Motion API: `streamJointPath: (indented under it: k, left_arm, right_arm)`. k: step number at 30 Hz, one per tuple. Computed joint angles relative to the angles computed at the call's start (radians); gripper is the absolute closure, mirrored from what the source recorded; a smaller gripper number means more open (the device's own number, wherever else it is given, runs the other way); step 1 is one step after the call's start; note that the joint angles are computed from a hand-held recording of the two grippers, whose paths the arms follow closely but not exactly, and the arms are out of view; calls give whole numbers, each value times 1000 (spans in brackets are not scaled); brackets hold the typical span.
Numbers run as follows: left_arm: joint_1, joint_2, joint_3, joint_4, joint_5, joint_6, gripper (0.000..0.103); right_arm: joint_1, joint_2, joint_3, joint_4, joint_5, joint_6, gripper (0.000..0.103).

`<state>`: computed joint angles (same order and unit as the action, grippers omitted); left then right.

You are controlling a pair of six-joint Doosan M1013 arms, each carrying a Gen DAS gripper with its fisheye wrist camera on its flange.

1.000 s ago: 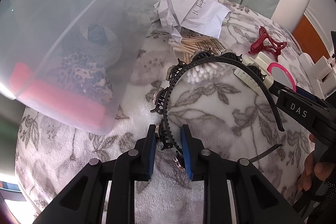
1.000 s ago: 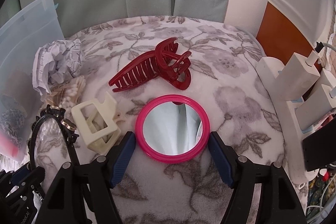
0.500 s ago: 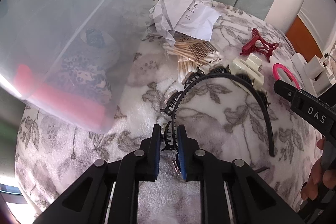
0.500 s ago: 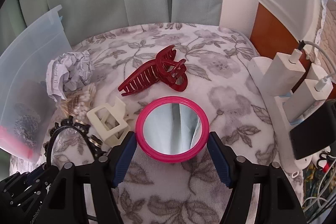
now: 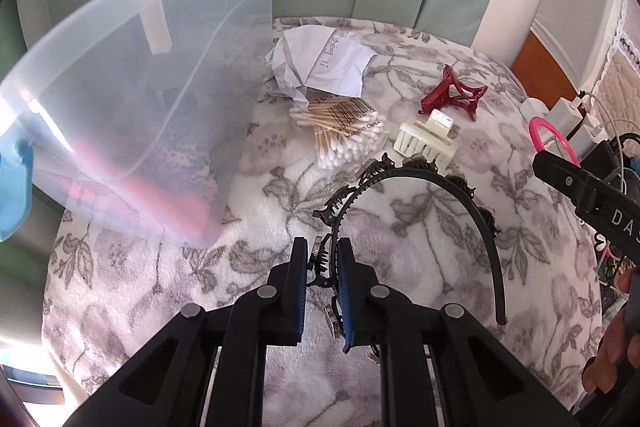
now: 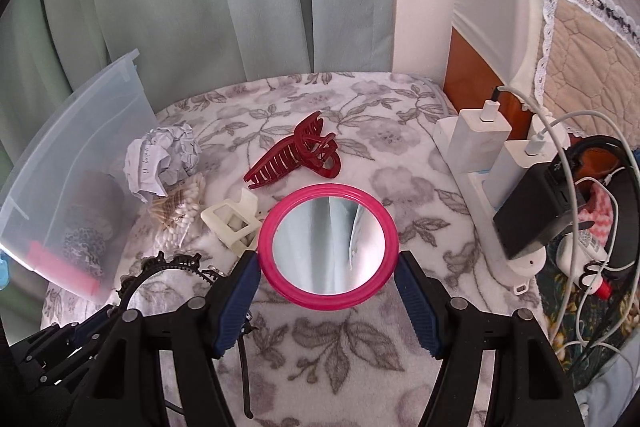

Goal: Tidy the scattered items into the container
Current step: 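Lift the headband and mirror with both tools toward the clear bin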

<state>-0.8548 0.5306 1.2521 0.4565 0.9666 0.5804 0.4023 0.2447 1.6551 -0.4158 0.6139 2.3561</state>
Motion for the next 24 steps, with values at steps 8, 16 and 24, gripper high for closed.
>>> streamJointPath:
  k: [8, 16, 24]
  left_arm:
    - [-14, -15, -17, 61, -49, -10, 89]
    - [-27, -81, 23, 161, -125, -103, 89]
    - [-19, -135, 63, 249, -166, -216, 88]
  right_arm:
    - [17, -44, 10, -72, -9, 78, 31]
    - [53, -90, 7, -166, -27, 148, 31]
    - [87, -112, -20, -237, -34, 184, 31]
